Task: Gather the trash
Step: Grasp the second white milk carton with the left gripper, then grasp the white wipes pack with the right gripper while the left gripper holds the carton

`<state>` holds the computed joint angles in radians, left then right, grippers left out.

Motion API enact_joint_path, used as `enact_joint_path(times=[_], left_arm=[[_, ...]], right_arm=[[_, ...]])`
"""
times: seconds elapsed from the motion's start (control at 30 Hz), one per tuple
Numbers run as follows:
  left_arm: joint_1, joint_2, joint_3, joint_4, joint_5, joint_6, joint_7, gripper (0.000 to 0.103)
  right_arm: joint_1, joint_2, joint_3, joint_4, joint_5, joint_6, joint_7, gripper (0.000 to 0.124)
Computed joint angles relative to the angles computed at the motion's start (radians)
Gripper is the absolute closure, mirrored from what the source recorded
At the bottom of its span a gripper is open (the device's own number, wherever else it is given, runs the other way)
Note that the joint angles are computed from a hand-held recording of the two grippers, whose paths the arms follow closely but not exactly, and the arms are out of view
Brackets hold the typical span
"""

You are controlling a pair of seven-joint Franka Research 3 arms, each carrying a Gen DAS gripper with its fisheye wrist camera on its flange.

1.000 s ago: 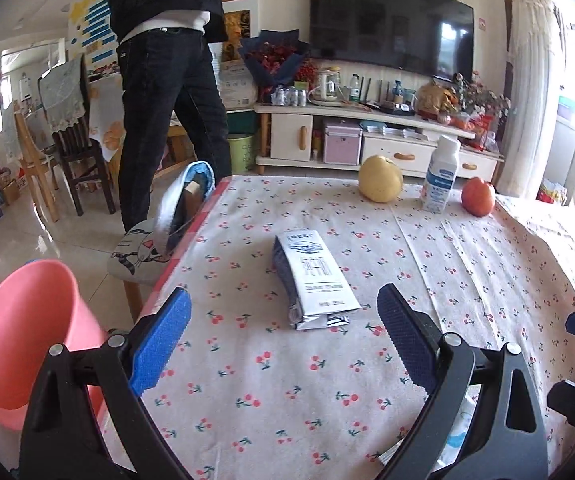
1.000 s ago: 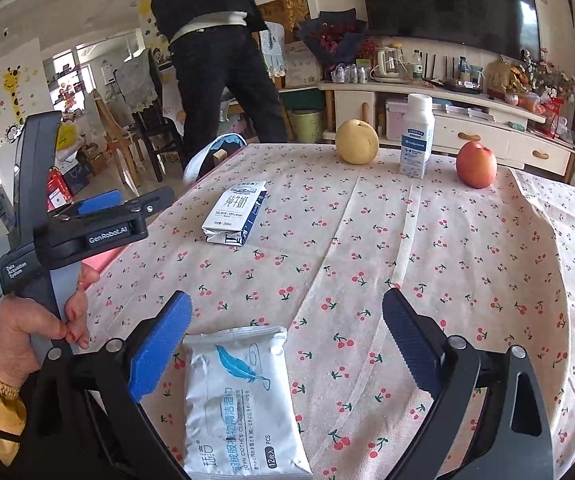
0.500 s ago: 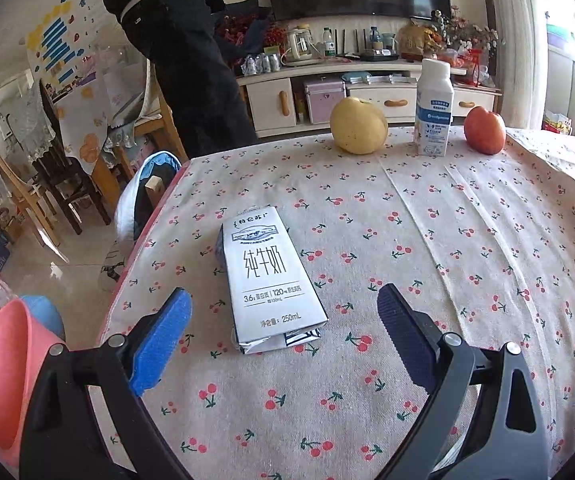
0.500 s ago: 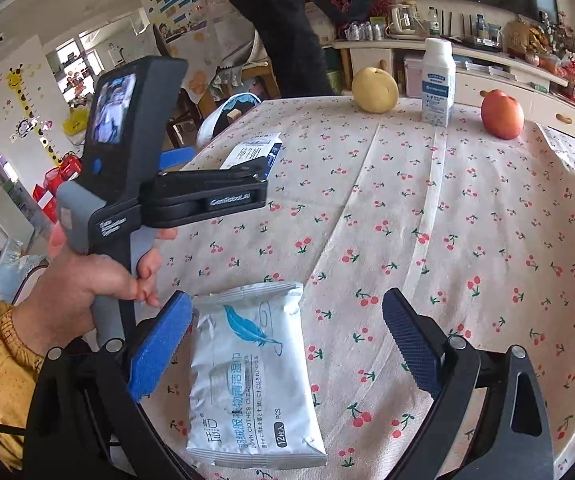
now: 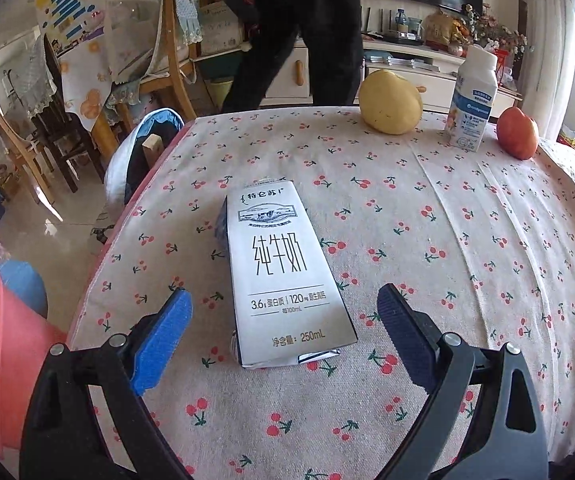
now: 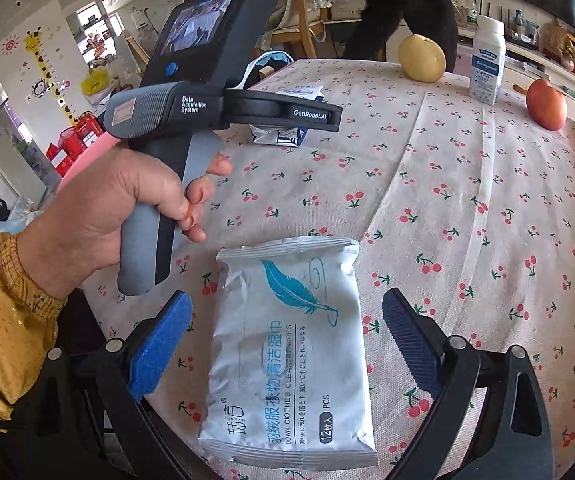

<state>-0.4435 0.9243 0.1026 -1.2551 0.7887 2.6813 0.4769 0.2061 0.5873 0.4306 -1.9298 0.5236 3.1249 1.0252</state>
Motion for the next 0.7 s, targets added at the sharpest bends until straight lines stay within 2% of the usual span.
enact_joint_path(times=[0.13,0.27,0.33,0.53,0.7], left_arm=[[0.015,0.011,-0.017,0.013,-0.024,0.004,0.023,0.024],[0.025,0.029,-0.034,0.036,-0.054,0.009,0.065,0.037],[0.025,0.035,-0.036,0.045,-0.067,0.010,0.079,0.041],[0.017,0.032,-0.021,0.030,-0.076,0.051,0.081,0.041],[0.005,0.022,0.000,0.010,-0.068,0.075,0.059,0.042]], right_arm=[[0.087,-0.001,-0.092,0.001,-0.038,0.012,0.048,0.029],[0.137,0.011,-0.150,0.011,-0.081,0.007,0.088,0.029],[0.137,0.012,-0.148,0.007,-0.097,0.016,0.094,0.029],[0.144,0.016,-0.150,-0.005,-0.138,0.061,0.117,0.029],[0.130,0.020,-0.135,-0.006,-0.159,0.059,0.135,0.029]])
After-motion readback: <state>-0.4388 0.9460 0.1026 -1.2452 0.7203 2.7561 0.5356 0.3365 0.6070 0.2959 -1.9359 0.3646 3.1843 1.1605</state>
